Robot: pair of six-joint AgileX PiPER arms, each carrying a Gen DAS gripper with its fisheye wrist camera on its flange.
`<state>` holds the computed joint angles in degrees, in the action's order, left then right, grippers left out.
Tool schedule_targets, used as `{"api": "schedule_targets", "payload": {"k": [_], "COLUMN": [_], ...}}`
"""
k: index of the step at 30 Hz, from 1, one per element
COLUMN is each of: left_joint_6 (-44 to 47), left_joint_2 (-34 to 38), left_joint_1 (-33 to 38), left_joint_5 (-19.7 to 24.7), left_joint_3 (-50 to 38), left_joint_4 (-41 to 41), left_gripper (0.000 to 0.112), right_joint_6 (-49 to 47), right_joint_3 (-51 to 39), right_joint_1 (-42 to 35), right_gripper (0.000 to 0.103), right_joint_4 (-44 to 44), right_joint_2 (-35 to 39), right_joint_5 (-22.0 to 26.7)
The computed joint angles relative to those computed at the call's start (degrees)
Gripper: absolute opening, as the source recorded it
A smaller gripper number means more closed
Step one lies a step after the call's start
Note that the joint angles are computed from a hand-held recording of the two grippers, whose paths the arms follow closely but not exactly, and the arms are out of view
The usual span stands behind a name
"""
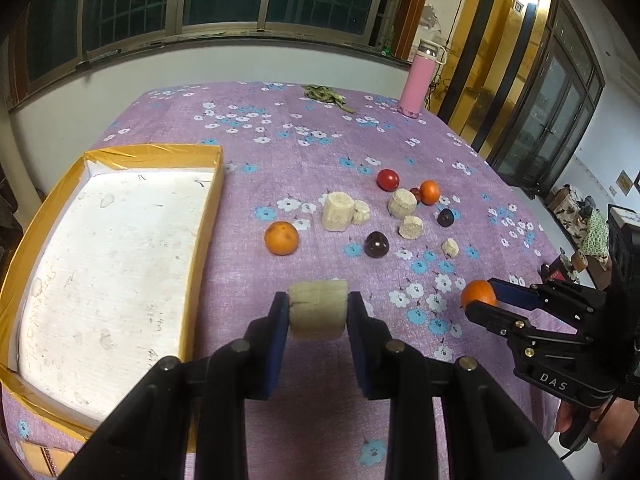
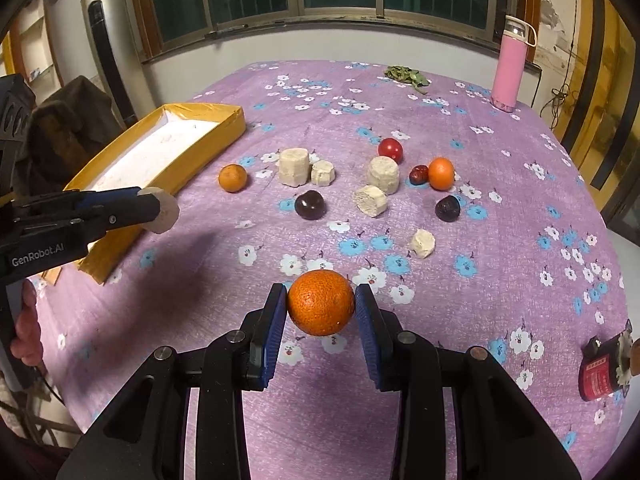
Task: Organize fruits
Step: 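Carry the orange and cream cube in both tools over the yellow tray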
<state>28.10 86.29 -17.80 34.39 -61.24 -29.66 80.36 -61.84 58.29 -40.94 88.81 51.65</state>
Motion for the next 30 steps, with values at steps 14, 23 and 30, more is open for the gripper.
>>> {"api": "schedule_targets", "payload": {"k": [14, 23, 30], "left_joint_6": [7.0, 10.4, 12.5], "left_joint_2": [-0.7, 0.5, 3.1], "left_joint_1": [12.1, 22.3, 28.4], "left_joint_5": [2.0, 2.9, 2.3], "left_joint_3": [-0.6, -1.0, -1.8], "left_joint_4": [-4.8, -4.9, -4.6], "left_gripper": [0.031, 0.031, 0.031], "right_joint_6": [-11.1, -26.2, -38.9], "right_joint_3": [-17.8, -38.0, -57.4], "right_joint_1": [-0.6, -0.5, -0.6], "right_gripper": [0.034, 0.034, 0.034], "right_joint_4": [2.2, 8.4, 17.2], "right_joint_2": [10.6, 23.9, 36.9], "right_joint_5": [0.5, 0.7, 3.5]}}
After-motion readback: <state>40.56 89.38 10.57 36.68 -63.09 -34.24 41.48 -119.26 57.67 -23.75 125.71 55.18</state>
